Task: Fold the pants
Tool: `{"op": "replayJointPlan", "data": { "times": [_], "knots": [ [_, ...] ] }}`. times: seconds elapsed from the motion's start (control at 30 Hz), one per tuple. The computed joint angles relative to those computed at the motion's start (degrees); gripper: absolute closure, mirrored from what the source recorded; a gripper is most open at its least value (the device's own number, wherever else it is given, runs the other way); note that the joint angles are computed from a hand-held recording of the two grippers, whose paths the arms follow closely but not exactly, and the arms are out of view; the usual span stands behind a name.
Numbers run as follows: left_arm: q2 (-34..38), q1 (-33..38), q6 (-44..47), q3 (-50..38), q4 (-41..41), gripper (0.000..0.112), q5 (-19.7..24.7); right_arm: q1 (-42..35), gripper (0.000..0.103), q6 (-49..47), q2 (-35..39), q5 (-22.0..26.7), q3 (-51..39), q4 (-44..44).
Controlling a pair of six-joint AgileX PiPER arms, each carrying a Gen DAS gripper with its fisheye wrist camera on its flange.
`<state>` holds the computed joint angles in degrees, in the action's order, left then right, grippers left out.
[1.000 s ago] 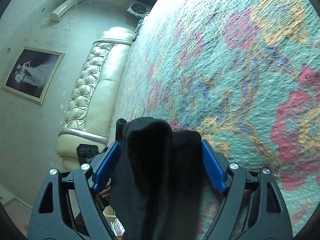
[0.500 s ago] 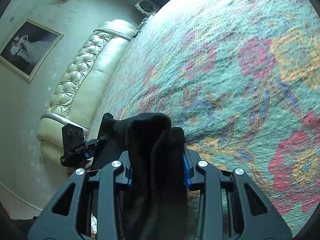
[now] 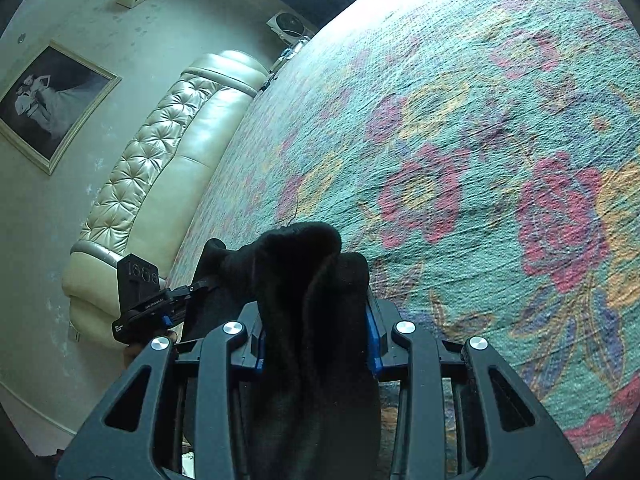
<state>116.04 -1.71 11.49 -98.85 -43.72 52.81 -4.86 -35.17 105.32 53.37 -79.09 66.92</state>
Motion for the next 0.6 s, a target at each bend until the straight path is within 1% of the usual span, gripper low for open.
{"op": "replayJointPlan", "data": {
  "times": [0.1,0.17,0.23,0.5,0.6],
  "knots": [
    [-0.35,1.86,2.72,3.02,-4.81,0.083,-0.04,-0.87,0.068,-0.65,2.80,1.04,-0.39,2.84],
    [-1.61,1.98,4.41,5.23,-4.66,0.082,-1.11,-1.89,0.068,-2.73,3.69,2.24,0.64,5.72],
    [-2.29,1.12,3.99,5.53,-2.89,0.082,-2.00,-2.55,0.068,-3.89,4.02,2.94,1.51,7.33],
    [-2.99,1.51,5.60,7.23,-4.26,0.080,-2.44,-2.75,0.068,-4.66,4.14,2.88,2.10,8.15],
    [-2.07,1.92,6.16,6.21,-4.99,0.080,-1.97,-3.04,0.067,-5.39,4.23,3.21,2.61,8.90]
  ]
}}
